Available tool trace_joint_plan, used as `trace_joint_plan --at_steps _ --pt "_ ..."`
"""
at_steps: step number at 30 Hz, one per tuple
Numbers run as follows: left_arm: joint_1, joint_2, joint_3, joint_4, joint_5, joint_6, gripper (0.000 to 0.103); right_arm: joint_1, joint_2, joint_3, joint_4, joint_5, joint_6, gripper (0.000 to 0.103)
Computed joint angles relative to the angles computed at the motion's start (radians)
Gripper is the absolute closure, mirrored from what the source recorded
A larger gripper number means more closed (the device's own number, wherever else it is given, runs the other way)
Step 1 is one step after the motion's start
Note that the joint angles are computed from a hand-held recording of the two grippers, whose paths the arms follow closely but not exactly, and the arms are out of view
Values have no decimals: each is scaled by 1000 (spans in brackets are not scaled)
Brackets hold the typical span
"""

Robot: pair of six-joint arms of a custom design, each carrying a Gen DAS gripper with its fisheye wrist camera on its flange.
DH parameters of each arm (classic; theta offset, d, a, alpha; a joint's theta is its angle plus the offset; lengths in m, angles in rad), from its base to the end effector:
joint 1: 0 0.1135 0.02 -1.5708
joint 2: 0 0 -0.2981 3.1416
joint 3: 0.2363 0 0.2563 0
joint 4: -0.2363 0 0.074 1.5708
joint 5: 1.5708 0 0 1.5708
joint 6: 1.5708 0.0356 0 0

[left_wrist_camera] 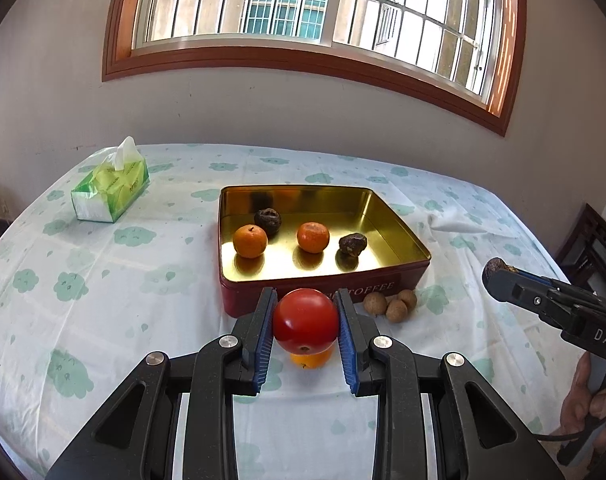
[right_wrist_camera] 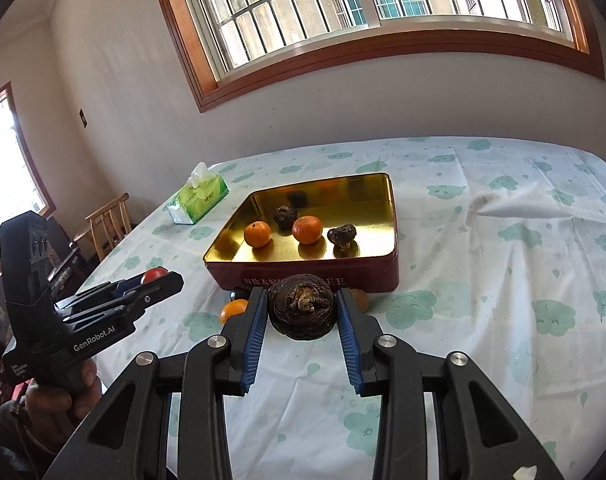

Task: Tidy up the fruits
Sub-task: 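Carry the dark fruit and the tomato over the TOFFEE tin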

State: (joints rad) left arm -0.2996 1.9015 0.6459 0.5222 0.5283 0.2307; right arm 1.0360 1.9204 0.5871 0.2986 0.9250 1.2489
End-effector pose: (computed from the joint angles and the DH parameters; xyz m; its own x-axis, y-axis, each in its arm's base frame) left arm 0.3090 -0.1142 0.1070 -0.4825 0.3557 -0.8004 0.7427 0.6506 -0.1586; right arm 0.1711 0.2331 0.0835 -0.4326 0.3899 -0.8129 0.3176 0.9097 0.2673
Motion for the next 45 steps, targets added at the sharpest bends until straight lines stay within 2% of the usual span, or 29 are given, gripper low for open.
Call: trace_joint_plan --at_steps 9,22,33,45 --pt "-43 12 89 -7 -45 -22 73 -85 -28 -15 113 -22 -149 71" --pt "-109 110 246 -36 -126 -40 73 -207 -1 -37 297 -94 -298 71" --pt "-137 177 315 -41 -171 -43 73 -275 59 -45 406 -150 -331 71" --pt "-146 223 367 -53 -194 -47 73 -316 96 -41 455 -186 -352 71"
